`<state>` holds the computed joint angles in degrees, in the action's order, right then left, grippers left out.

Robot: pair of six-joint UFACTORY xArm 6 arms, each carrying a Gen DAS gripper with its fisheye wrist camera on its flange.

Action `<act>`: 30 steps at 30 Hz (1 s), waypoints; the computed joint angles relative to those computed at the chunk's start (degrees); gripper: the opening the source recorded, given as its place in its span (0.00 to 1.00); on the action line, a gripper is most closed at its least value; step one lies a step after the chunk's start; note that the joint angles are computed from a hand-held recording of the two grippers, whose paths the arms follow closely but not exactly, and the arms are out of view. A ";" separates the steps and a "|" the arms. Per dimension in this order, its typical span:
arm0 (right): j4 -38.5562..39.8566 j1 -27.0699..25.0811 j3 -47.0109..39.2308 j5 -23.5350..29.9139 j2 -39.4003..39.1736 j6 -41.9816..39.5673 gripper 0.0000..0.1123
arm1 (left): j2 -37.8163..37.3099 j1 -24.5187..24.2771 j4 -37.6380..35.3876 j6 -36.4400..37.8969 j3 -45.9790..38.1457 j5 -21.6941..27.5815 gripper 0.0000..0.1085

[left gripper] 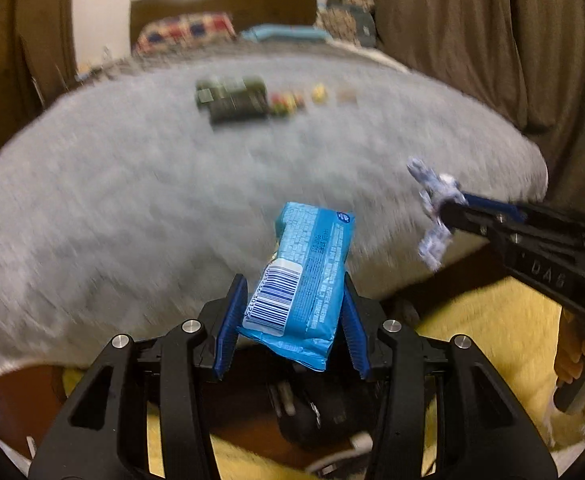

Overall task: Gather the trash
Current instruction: 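Lower both held items below the bed edge and open both tools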

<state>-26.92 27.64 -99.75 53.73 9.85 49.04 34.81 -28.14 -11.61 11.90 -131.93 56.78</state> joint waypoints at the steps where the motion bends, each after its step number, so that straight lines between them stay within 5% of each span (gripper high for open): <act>1: 1.06 0.11 1.10 -0.05 -0.23 -0.08 0.20 | -0.69 -0.22 0.32 -0.05 2.10 0.16 0.40; 10: 10.54 0.61 9.77 -1.42 -0.60 -0.42 0.20 | -3.50 -0.88 1.10 -0.70 14.50 1.88 0.40; 22: 24.63 -1.37 13.01 -3.12 3.76 -4.09 0.22 | 4.98 0.12 -1.44 -2.26 8.61 11.19 0.41; 30: 26.36 -1.48 10.85 -2.21 6.61 -5.10 0.23 | 8.13 0.29 -2.00 -2.65 5.09 13.98 0.43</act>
<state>-0.56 26.16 -88.89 51.53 16.46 43.94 42.94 -27.85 -13.61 9.25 -126.84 70.76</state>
